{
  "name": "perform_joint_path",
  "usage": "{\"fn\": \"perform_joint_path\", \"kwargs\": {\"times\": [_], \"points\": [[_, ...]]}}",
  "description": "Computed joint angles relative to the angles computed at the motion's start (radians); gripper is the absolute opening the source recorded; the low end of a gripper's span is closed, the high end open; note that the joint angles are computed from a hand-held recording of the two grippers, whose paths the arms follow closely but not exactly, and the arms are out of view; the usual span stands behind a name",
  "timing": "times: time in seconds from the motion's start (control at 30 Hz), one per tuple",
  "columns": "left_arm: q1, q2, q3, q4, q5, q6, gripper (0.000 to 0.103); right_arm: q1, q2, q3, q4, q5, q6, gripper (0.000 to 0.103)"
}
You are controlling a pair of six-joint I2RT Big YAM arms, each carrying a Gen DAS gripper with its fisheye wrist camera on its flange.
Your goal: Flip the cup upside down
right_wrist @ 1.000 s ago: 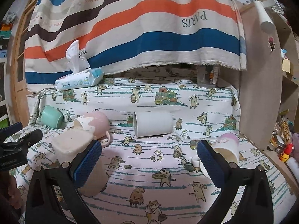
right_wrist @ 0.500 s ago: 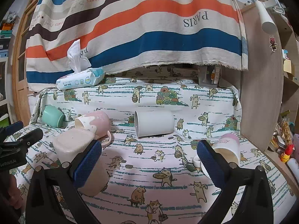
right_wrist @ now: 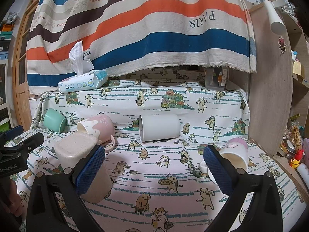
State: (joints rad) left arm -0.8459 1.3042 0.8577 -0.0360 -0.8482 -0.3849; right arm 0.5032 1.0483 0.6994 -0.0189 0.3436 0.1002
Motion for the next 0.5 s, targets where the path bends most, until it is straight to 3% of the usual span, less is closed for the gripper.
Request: {"fn": "perform_joint_path", "kwargs": {"times": [0.5], "points": [[0.002, 0.002, 0.005, -0.014, 0.001, -0.009, 0.103, -0.003, 0.002, 0.001, 0.000, -0.004, -0.001, 0.103]]}}
